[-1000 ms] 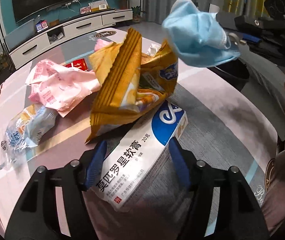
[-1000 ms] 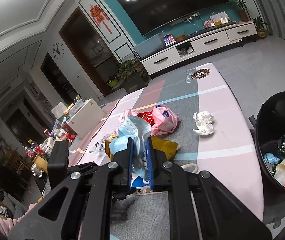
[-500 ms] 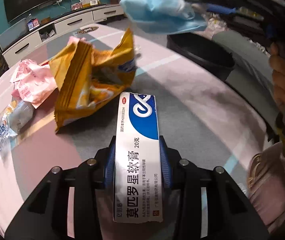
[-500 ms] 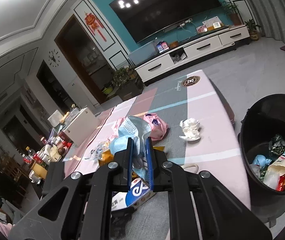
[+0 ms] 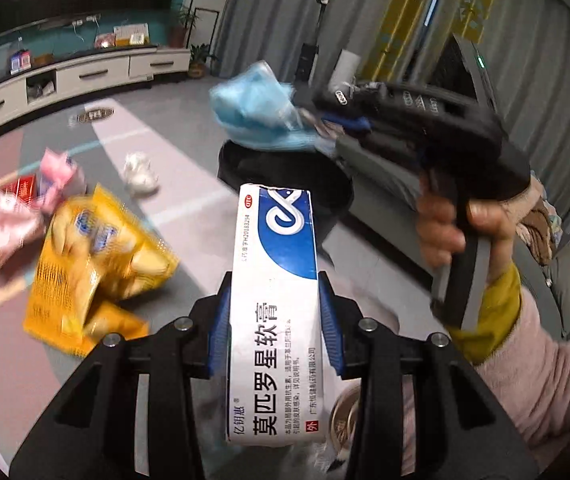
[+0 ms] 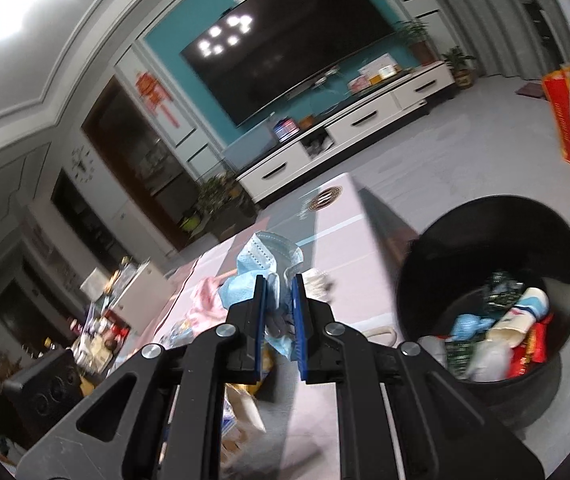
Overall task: Collect trash
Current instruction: 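Lower the box and mask into the black bin and release both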
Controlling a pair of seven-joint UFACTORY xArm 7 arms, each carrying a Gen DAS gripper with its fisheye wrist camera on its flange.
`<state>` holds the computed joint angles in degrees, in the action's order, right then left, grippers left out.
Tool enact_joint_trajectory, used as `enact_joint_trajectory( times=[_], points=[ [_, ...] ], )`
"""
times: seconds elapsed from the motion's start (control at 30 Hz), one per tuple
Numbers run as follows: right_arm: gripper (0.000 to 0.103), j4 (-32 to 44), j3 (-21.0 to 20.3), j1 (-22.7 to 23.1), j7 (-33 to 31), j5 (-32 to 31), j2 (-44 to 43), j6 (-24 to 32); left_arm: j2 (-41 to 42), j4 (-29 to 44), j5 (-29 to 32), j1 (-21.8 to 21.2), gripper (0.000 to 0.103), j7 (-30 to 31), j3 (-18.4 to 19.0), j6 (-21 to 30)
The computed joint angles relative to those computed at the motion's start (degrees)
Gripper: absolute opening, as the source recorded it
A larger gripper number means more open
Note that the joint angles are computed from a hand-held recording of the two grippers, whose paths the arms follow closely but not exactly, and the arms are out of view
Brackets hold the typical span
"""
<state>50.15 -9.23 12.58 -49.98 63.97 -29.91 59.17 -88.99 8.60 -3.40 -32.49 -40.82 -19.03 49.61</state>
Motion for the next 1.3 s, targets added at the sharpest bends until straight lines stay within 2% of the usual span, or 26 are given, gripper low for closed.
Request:
enact_joint_trajectory(
  times=[0.17, 0.23, 0.37, 0.47, 0.63, 0.67, 0.7, 0.77, 0.83, 1.0, 1.13, 1.3],
  points=[
    [0.014, -0.2, 1.1, -2.9, 2.9, -3.5, 0.8, -7.1, 17.0, 6.1, 4.0, 9.5, 0.041, 0.4, -0.7, -12.0],
    [0.014, -0.2, 1.4, -3.7, 4.8, -5.7, 1.6, -10.2, 24.8, 8.7, 5.7, 13.1, 0.041, 0.9, 0.1, -17.7],
    [0.014, -0.5, 1.6, -4.0, 8.3, -9.3, 2.5, -15.1, 37.9, 13.4, 6.9, 17.3, 0.041, -0.2, 0.7, -24.7],
    [0.014, 0.1, 0.9, -4.2, 10.8, -11.7, 4.3, -16.9, 45.1, 16.3, 8.0, 19.2, 0.041, -0.7, 1.2, -27.5],
    [0.014, 1.0, 1.3, -4.7, 14.7, -15.5, 7.1, -18.7, 53.8, 19.7, 10.4, 22.3, 0.043, -4.2, -0.3, -31.4],
    [0.014, 1.4, 1.3, -4.8, 15.6, -16.1, 8.0, -18.5, 55.0, 20.2, 10.8, 22.7, 0.046, -4.7, -0.2, -32.0],
    [0.018, 1.3, 1.2, -5.0, 15.9, -16.4, 8.3, -18.4, 56.6, 21.0, 11.5, 23.4, 0.056, -5.3, -0.3, -32.7],
    [0.031, 2.4, 1.2, -5.4, 17.7, -17.1, 9.9, -17.6, 57.6, 21.6, 12.5, 23.8, 0.067, -6.3, -0.5, -33.1],
    [0.049, 2.8, 0.9, -5.8, 18.7, -16.3, 10.7, -16.8, 58.5, 22.4, 13.8, 24.3, 0.068, -6.9, -0.7, -33.1],
    [0.051, 3.2, 0.9, -6.7, 19.4, -14.9, 10.9, -16.7, 54.5, 19.8, 14.2, 22.9, 0.076, -7.8, 0.3, -32.8],
    [0.053, 3.2, 1.1, -6.6, 19.8, -14.4, 10.7, -14.6, 49.0, 17.1, 13.9, 21.5, 0.078, -8.1, 0.2, -29.8],
    [0.055, 2.9, 1.8, -5.8, 19.7, -13.5, 9.6, -12.4, 38.4, 12.0, 11.8, 16.8, 0.08, -7.7, 0.9, -25.7]
  ],
)
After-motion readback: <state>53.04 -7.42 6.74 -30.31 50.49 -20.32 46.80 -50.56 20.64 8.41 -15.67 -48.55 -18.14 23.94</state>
